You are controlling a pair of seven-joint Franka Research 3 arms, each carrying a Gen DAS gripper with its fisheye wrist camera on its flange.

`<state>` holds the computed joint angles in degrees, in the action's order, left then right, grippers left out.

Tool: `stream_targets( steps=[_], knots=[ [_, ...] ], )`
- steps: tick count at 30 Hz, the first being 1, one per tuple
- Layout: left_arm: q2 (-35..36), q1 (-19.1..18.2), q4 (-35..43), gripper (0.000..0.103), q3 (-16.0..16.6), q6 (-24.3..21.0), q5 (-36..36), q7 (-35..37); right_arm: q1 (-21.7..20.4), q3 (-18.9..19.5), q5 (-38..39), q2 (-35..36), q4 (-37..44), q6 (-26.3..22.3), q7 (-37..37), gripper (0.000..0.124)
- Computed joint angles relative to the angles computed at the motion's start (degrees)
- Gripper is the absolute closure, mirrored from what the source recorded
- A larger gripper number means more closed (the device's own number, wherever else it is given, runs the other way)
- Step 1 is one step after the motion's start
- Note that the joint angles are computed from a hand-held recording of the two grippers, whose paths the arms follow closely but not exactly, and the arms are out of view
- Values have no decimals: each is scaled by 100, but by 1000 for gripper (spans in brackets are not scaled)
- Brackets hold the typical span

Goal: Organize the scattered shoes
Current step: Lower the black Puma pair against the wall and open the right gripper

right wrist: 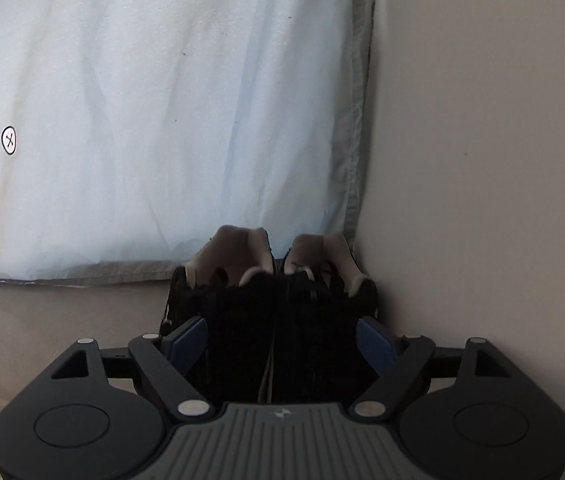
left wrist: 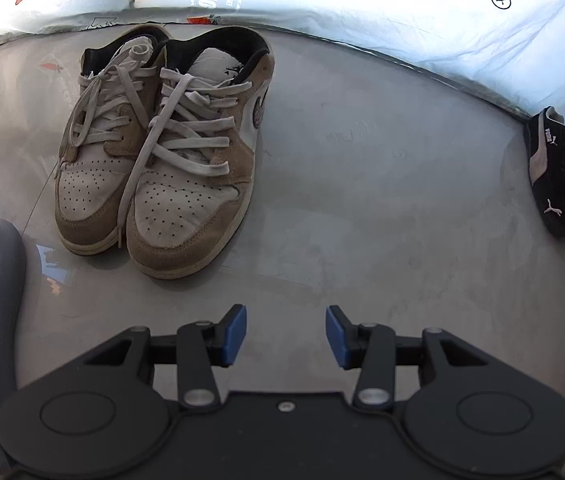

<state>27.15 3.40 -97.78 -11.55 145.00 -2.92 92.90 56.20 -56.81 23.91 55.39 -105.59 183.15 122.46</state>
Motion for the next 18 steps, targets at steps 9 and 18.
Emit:
stream_targets(
  steps=[9,18],
  knots=[
    [-27,10,-47,58,-62,6,-79,106,1439,-823,255,791,-734,-901,865,111],
    [-84,-17,-142,58,-74,71,-126,167,1329,-740,-474,467,-701,-1260,1190,111]
  ],
)
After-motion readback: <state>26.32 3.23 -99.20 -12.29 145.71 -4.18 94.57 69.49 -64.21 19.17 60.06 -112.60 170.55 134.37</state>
